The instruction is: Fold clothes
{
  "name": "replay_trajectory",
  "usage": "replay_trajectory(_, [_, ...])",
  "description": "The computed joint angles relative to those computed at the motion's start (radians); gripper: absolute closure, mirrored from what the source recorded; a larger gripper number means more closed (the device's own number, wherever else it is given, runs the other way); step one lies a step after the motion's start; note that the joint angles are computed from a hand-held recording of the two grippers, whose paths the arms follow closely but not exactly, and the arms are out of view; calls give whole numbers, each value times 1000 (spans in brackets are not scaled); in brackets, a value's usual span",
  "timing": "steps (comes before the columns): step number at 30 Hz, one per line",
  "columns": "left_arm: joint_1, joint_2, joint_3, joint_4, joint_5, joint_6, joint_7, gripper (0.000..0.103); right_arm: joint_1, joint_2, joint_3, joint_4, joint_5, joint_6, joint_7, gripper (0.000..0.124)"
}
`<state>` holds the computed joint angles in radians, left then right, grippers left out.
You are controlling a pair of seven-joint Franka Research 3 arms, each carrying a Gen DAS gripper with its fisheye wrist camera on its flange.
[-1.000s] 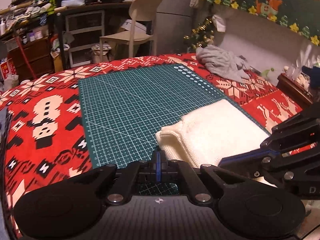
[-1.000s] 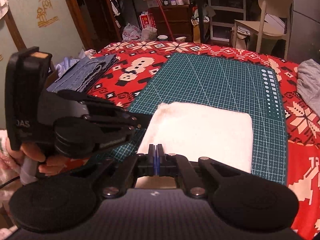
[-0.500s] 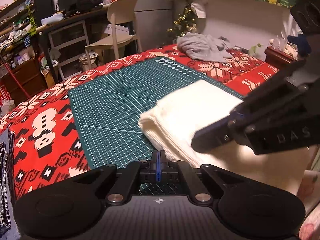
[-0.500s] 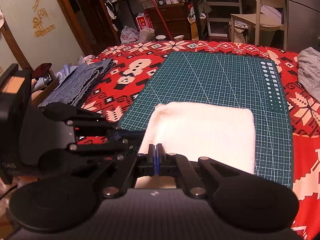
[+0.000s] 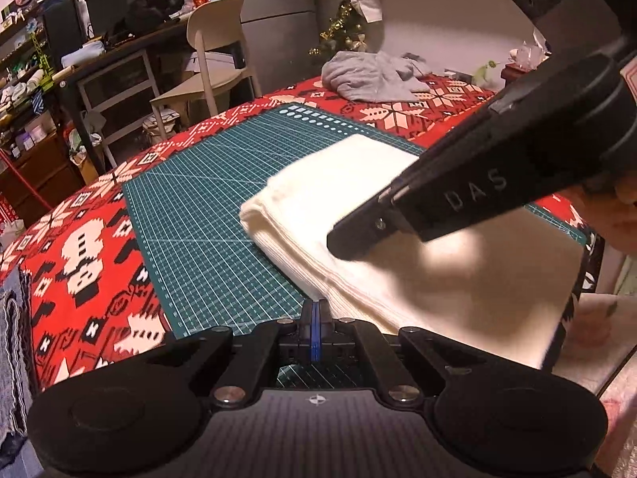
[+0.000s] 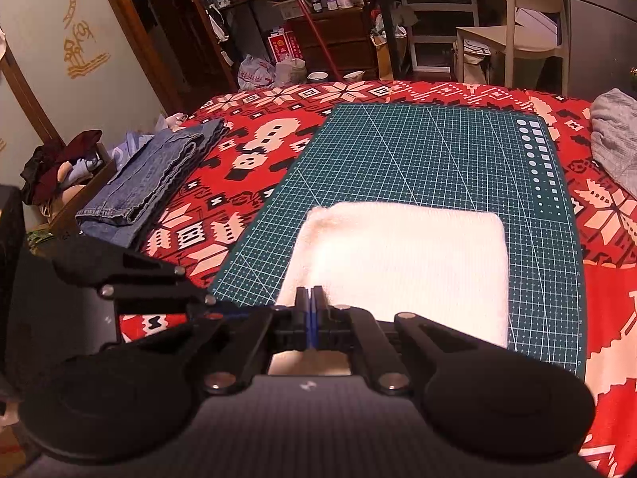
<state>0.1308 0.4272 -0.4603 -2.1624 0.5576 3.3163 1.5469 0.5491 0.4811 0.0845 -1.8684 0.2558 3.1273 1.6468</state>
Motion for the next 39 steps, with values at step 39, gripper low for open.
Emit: replay_trajectory(39, [134,-84,-133,-126,62,-16,-49,103,-45,-67,83,-113,72,23,2,122])
